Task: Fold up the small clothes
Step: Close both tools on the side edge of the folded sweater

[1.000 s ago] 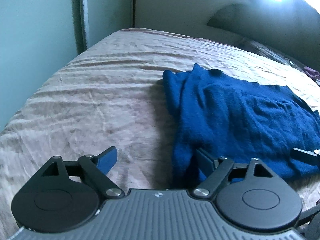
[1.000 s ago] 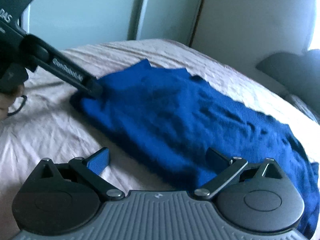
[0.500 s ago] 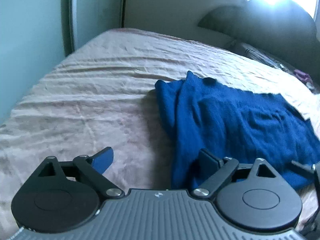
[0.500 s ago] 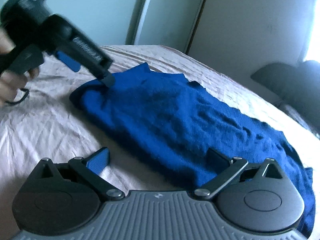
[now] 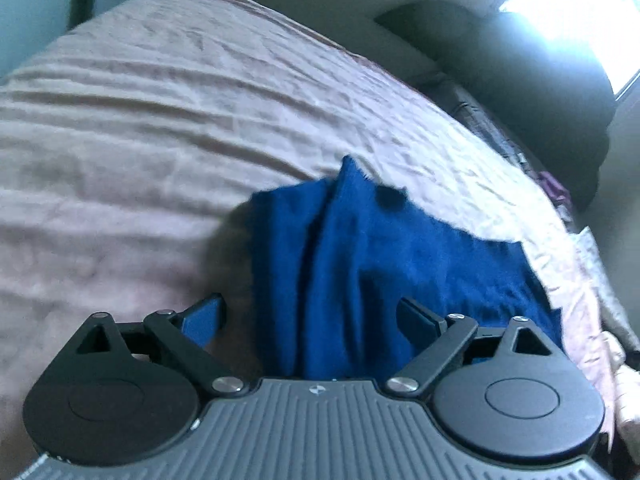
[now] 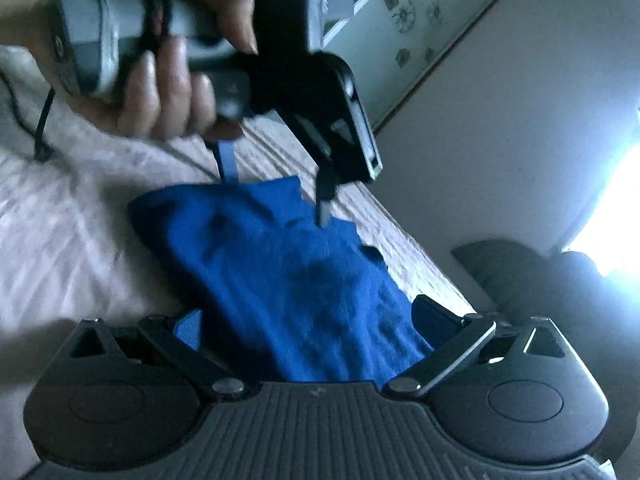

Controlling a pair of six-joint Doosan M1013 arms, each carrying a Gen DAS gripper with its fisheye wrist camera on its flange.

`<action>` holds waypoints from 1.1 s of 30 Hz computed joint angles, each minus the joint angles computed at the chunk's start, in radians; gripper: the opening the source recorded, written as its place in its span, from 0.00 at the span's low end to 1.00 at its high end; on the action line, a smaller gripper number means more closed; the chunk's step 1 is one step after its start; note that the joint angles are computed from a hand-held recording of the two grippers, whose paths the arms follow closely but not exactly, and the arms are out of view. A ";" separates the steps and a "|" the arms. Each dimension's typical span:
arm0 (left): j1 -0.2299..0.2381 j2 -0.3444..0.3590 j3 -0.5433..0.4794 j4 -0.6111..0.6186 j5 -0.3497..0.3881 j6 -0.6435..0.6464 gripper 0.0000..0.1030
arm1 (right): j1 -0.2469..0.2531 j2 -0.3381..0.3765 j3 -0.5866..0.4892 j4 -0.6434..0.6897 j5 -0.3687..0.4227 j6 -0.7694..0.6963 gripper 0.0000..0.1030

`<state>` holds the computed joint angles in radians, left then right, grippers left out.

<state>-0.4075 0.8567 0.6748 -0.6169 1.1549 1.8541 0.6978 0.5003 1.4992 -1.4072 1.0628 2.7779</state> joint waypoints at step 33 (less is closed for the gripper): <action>-0.086 -0.084 0.085 0.166 -0.243 -0.046 0.08 | -0.143 -0.218 0.217 -0.119 -0.589 0.774 0.07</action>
